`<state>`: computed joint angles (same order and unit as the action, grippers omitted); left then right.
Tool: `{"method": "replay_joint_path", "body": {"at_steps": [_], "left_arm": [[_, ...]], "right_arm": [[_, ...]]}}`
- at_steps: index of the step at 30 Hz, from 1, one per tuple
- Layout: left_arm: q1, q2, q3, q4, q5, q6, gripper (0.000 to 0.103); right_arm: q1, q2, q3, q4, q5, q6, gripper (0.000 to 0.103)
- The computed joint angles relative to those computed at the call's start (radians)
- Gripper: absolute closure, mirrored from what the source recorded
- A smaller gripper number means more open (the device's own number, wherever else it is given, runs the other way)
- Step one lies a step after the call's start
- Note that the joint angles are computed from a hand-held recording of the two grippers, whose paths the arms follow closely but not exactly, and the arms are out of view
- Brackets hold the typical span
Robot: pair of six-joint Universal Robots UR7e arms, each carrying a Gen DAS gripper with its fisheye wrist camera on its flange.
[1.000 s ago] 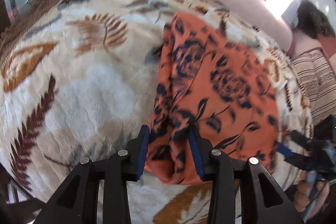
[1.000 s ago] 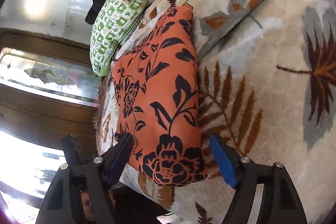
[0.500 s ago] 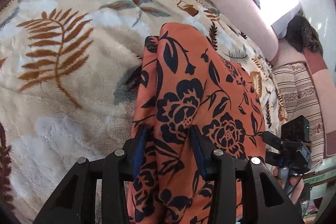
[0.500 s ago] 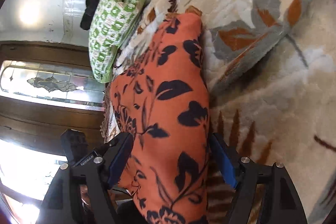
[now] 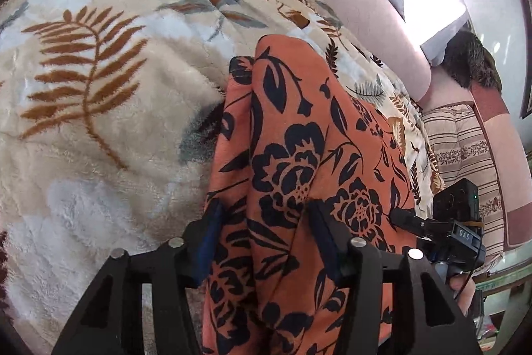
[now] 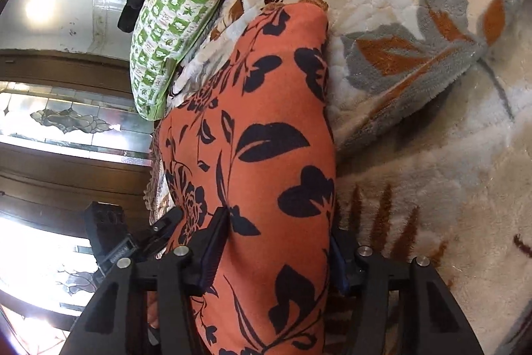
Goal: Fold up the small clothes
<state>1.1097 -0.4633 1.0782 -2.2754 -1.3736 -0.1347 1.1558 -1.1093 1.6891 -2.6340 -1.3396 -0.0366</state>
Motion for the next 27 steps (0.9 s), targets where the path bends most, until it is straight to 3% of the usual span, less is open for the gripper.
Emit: {"method": "replay_joint_path", "body": {"at_steps": [8,12,13,15,18,20,27], "left_arm": [[-0.017,-0.037,0.054,-0.054,0.034,-0.029,0.042],[0.012,-0.001,0.004,0.023,-0.025,-0.066,0.041],[0.012,0.0,0.006,0.013,-0.028,-0.056,0.042],[0.012,0.004,-0.008,0.042,-0.046,-0.052,0.059],[0.005,-0.001,0.004,0.026,-0.049,-0.034,0.071],[-0.008,-0.014,0.024,0.001,-0.038,-0.032,0.073],[-0.073,-0.021,0.024,-0.082,-0.066,-0.012,0.074]], "right_arm": [[-0.009,-0.001,-0.011,0.031,0.01,-0.005,0.041],[0.003,0.002,-0.011,0.023,-0.012,-0.001,0.041],[0.007,0.005,-0.014,0.022,-0.02,-0.001,0.041],[0.021,0.01,-0.024,0.034,-0.051,-0.023,0.041],[0.046,0.01,-0.032,0.039,-0.102,-0.057,0.056],[0.067,0.0,-0.032,0.039,-0.136,-0.082,0.063],[0.095,-0.078,-0.039,0.047,-0.137,-0.153,0.067]]}}
